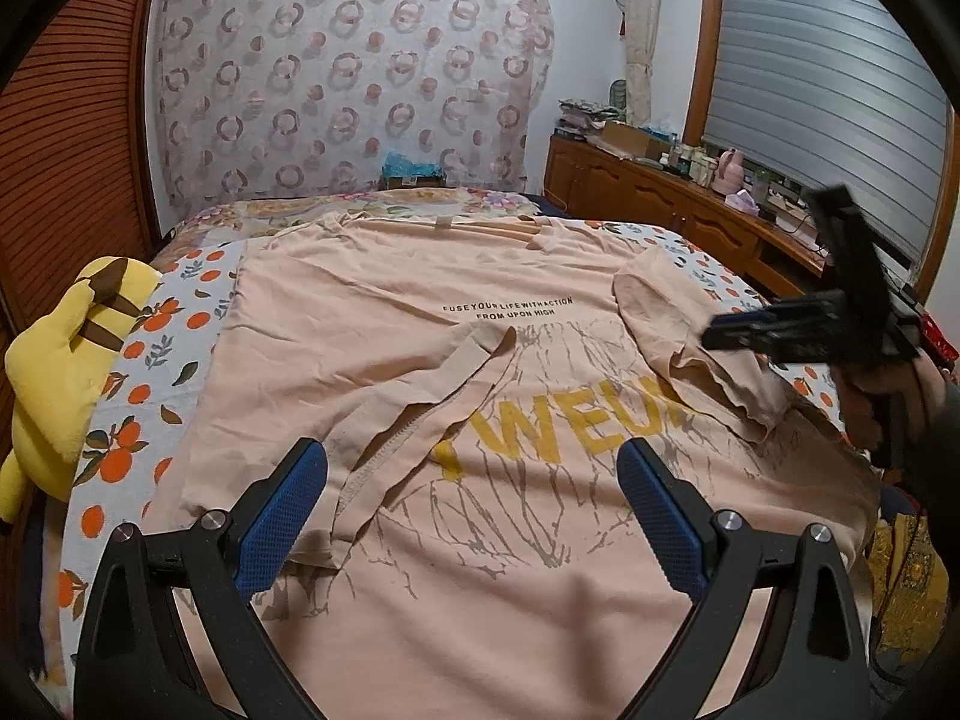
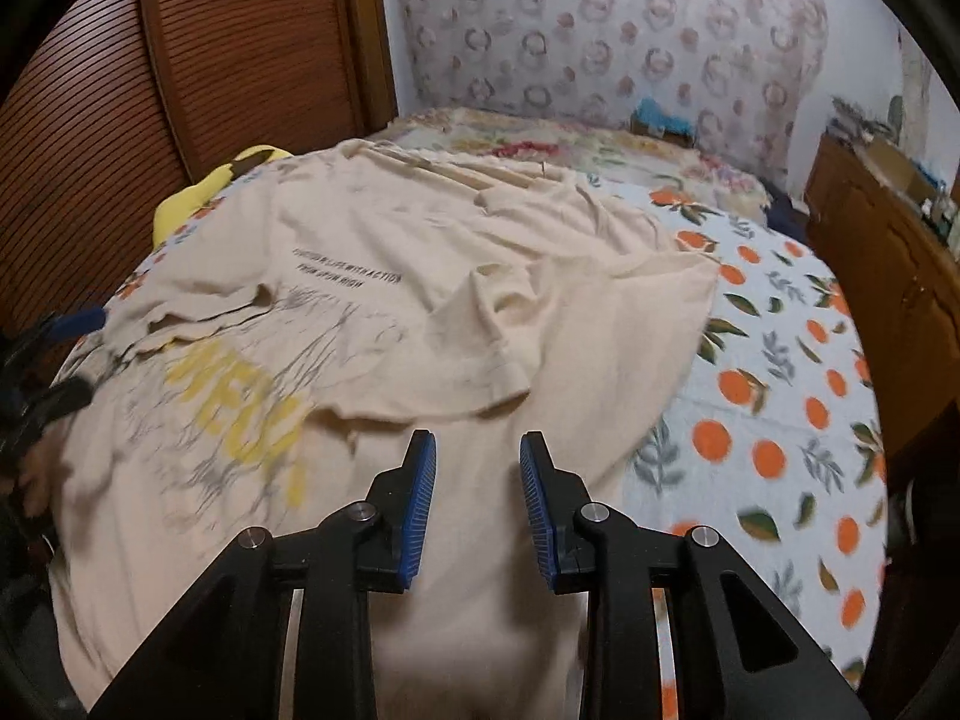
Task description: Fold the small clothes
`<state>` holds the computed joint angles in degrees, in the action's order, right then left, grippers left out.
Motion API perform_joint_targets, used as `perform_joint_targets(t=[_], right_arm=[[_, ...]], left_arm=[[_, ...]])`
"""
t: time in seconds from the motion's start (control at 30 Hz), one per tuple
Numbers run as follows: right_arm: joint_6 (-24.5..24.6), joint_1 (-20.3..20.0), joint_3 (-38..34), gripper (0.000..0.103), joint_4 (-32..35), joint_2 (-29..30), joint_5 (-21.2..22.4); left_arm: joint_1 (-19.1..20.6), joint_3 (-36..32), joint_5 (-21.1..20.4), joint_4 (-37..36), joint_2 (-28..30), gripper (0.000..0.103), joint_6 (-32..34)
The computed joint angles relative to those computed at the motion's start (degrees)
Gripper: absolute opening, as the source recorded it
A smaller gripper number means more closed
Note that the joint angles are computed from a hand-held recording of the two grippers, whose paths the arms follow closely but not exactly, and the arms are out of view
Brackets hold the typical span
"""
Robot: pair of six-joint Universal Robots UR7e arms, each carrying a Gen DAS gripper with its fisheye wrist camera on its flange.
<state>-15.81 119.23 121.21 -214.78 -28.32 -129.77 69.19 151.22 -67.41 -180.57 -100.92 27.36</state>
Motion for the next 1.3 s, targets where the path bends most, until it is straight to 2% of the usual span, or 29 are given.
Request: perform_joint_targets(t=[0.17, 0.2, 0.23, 0.33, 0.53, 0.67, 0.77, 0.8, 0.9, 1.0, 1.17, 1.3], right_arm=[[2.2, -1.2, -4.7, 0.030, 6.4, 0.3, 1.3], [2.1, -1.4, -5.2, 0.024, 7.0, 0.4, 1.8], [1.9, -1.3, -5.9, 0.011, 7.0, 0.9, 1.5], [-0.2, -1.1, -7.6, 0.004, 6.8, 1.7, 3.8], [-4.4, 2.0, -10.8, 0.003, 5.2, 3.7, 5.2], [-4.7, 2.5, -11.9, 0.003, 6.0, 3.6, 7.0], [-5.6, 3.1, -12.7, 0.003, 5.7, 4.1, 5.6], [-5.5, 3.0, -12.7, 0.005, 5.5, 4.1, 5.8], [-4.9, 3.0, -12.3, 0.036, 4.1, 4.4, 3.7], [-4.6, 2.1, -11.6, 0.052, 3.5, 4.7, 1.0], [-4.1, -0.6, -10.0, 0.054, 2.4, 5.2, -3.8], [-3.5, -2.4, -9.2, 0.055, 0.3, 5.4, -5.0]], left_arm=[[0.1, 0.1, -0.1, 0.3, -0.1, 0.098, 0.3], [0.1, 0.0, -0.1, 0.5, -0.2, 0.098, 0.3], [0.2, 0.0, -0.1, 0.6, -0.2, 0.098, 0.4], [0.8, -0.1, -0.5, 0.7, -0.3, 0.098, 0.7], [1.6, -0.4, -0.9, 1.0, -0.7, 0.098, 0.9], [1.6, -0.6, -1.1, 0.9, -0.6, 0.098, 0.8], [1.6, -0.6, -1.0, 1.2, -0.7, 0.098, 0.8], [1.6, -0.5, -1.0, 0.9, -0.7, 0.098, 0.9], [2.0, -1.0, -1.0, 0.8, -0.5, 0.098, 0.9], [2.5, -2.0, -0.4, 0.9, 0.1, 0.098, 1.9], [4.6, -4.9, -1.9, 3.2, 0.9, 0.098, 4.1], [6.0, -7.9, -0.7, 4.0, 2.1, 0.098, 5.5]])
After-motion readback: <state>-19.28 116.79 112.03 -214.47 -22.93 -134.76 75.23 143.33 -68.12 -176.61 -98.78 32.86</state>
